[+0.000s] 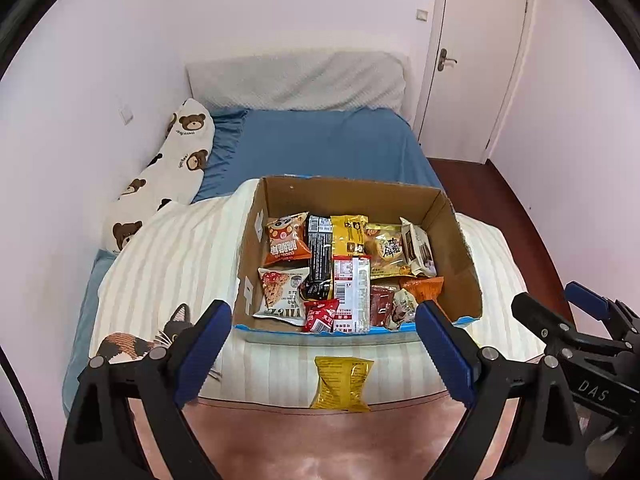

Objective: Organize snacks
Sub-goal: 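Move both tools toward the yellow bag and candy-ball bag on the bed, then grasp the yellow bag with the left tool while the right tool grasps the candy-ball bag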

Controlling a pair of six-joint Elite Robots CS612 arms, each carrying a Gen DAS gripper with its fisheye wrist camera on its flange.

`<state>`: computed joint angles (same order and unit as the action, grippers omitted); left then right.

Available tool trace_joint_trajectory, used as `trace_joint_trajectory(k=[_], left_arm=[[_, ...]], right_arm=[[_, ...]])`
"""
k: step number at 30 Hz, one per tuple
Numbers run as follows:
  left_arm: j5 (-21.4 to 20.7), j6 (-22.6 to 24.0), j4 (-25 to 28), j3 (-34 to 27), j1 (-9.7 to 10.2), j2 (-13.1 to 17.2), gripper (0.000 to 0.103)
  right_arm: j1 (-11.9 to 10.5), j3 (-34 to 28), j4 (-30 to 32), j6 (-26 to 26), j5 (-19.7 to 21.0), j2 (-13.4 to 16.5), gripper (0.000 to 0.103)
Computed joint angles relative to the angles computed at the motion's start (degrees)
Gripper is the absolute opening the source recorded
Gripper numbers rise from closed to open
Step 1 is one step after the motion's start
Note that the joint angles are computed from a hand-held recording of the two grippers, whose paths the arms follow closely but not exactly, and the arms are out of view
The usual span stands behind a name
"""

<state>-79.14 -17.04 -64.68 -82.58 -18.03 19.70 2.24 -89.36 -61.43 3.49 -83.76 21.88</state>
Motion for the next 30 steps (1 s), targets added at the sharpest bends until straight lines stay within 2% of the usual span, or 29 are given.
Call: trace_joint_trajectory(k=[4, 9, 15, 17, 19, 24, 28, 30], left_arm=[[-0.4, -0.6, -0.1, -0.9, -0.10, 0.4, 0.094], [-1.0, -3.0, 2.0, -1.1, 0.09, 1.5, 0.094], [-2.7, -5.4, 6.9, 0.0, 0.47, 3.7, 0.094], [-3.6, -6.0, 8.3, 0.6, 0.59, 4.6, 0.094], [-4.5, -6.3, 9.6, 1.1, 0.68, 5.4, 0.094], [-9.5, -8.1, 11.9, 2.8, 1.41, 6.8, 0.094], [-11.5, -7.1, 13.0, 4.5, 1.31, 7.3, 0.094], [-12.5, -6.5, 13.6, 5.3, 1.26, 7.4, 0.094]], right_arm=[[-0.5, -0.8, 0.5, 0.5, 1.5, 0.0, 0.099], [-2.1, -1.6, 2.7, 4.6, 5.3, 0.8, 0.099], [-5.7, -1.5, 10.6, 10.7, 9.5, 3.6, 0.098], [-6.7, -1.1, 11.9, 12.0, 10.0, 4.8, 0.085], [-7.3, 0.0, 13.1, 12.6, 9.1, 5.7, 0.078], [-8.5, 3.8, 14.7, 13.9, 5.9, 7.6, 0.078], [-9.7, 5.5, 16.2, 18.1, 5.9, 8.7, 0.078], [-10.5, 5.4, 16.6, 19.9, 7.7, 9.5, 0.078]])
